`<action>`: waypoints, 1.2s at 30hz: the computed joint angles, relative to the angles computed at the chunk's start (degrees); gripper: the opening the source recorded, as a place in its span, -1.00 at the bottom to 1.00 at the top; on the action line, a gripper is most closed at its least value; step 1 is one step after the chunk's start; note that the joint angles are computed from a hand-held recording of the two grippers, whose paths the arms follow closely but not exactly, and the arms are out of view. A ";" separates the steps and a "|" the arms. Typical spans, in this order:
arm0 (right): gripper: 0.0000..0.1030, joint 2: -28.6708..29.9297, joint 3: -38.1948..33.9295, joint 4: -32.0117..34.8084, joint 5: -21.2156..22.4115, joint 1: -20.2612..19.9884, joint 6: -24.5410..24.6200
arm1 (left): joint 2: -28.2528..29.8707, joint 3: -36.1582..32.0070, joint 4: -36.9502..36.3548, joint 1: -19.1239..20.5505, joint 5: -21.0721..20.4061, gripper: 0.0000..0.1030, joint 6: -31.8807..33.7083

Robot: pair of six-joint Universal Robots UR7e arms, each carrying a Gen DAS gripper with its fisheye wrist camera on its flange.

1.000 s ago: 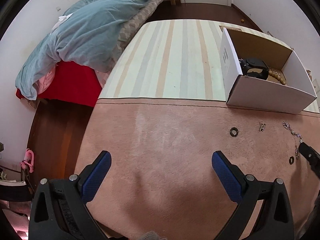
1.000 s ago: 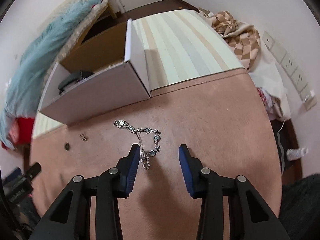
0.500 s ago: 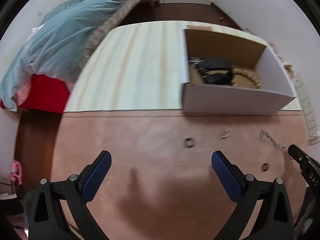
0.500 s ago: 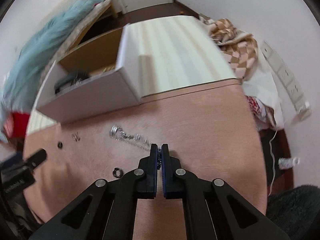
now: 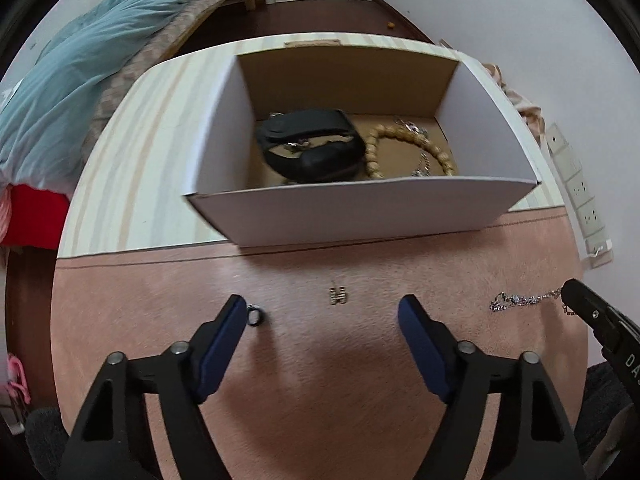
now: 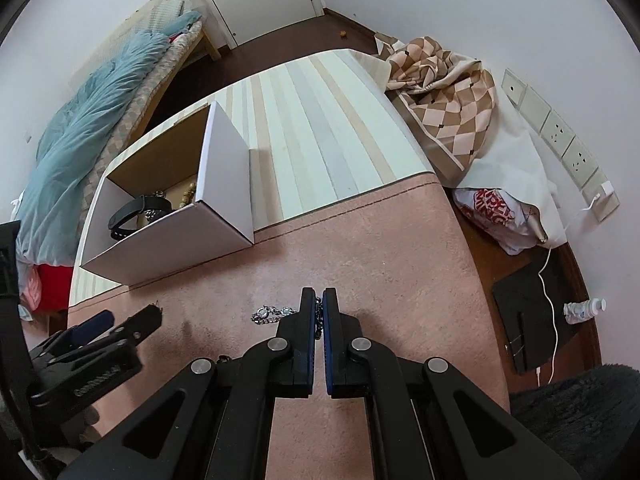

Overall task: Organize jewelry
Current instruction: 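Grasp a small silver earring with the left tool while the right tool carries the bracelet toward the box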

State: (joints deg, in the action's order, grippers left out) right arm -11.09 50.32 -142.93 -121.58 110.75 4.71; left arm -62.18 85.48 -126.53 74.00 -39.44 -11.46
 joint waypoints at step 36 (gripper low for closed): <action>-0.94 2.24 -16.59 5.13 11.92 4.99 -6.23 | -4.51 -1.83 -13.47 -5.58 -1.64 -0.88 12.11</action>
State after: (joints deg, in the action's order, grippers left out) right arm -8.85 33.74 -137.80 -109.66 115.75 -1.52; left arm -66.69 83.66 -139.99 68.42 -41.08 0.65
